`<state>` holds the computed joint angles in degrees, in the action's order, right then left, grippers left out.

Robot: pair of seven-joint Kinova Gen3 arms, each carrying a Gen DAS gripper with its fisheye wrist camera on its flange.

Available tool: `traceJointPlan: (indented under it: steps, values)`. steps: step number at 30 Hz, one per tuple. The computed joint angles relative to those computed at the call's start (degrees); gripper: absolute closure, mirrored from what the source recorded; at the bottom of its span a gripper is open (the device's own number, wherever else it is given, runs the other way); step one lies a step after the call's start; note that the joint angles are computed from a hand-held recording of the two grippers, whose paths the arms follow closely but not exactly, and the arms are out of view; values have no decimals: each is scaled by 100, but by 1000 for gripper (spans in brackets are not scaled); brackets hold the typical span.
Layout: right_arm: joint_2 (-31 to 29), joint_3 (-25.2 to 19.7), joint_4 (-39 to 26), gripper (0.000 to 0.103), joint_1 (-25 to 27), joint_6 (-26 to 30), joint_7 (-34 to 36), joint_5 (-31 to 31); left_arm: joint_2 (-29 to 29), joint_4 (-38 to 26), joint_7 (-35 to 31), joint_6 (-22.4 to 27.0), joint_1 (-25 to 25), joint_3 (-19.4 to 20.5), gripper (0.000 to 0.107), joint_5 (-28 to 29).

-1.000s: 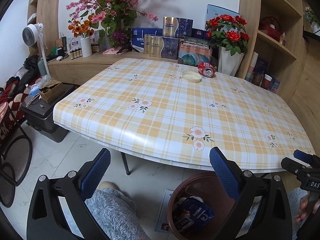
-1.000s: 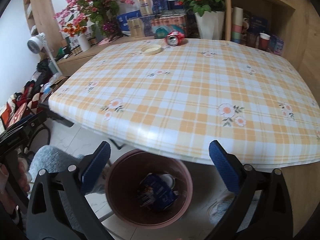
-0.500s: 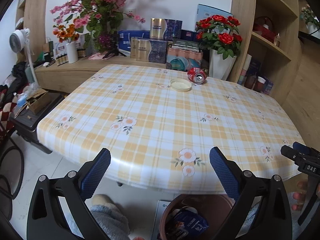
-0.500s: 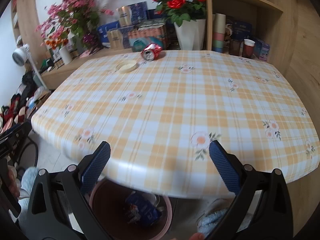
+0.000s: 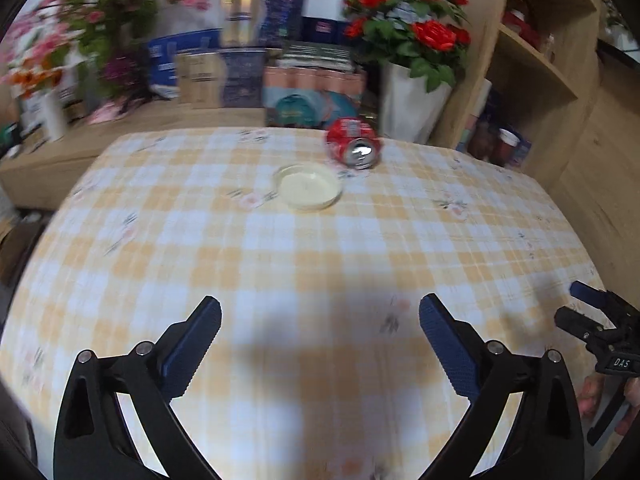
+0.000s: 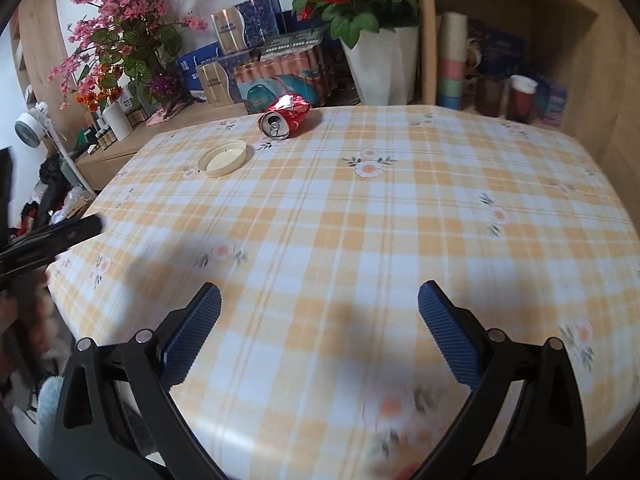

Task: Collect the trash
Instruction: 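Grasp the cream round lid with the left tool while the right tool reaches the red can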

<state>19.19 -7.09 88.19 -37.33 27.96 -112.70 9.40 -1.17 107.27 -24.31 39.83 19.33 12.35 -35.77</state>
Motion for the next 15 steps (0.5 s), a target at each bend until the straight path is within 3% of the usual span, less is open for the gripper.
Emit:
traceJointPlan:
  steps: [3, 6, 8, 10, 15]
  values:
    - [401, -104, -562, 6, 209, 194, 347, -177, 644, -367, -699, -506, -796, 251, 11, 168]
    - [802, -122, -1146, 6, 349, 460, 590, -406, 1277, -934, -1398, -363, -1593, 815, 11, 159]
    - [1021, -99, -1449, 6, 407, 547, 666, -547, 1675, -1287, -1864, -320, -1885, 952, 11, 404]
    - [1231, -77, -1732, 6, 450, 639, 739, -659, 1995, -1672, -2330, -85, -1758, 671, 11, 758]
    - [1625, -19, -2316, 6, 473, 901, 908, -802, 2619, -2550, -3246, 315, -971, -615, 11, 1634]
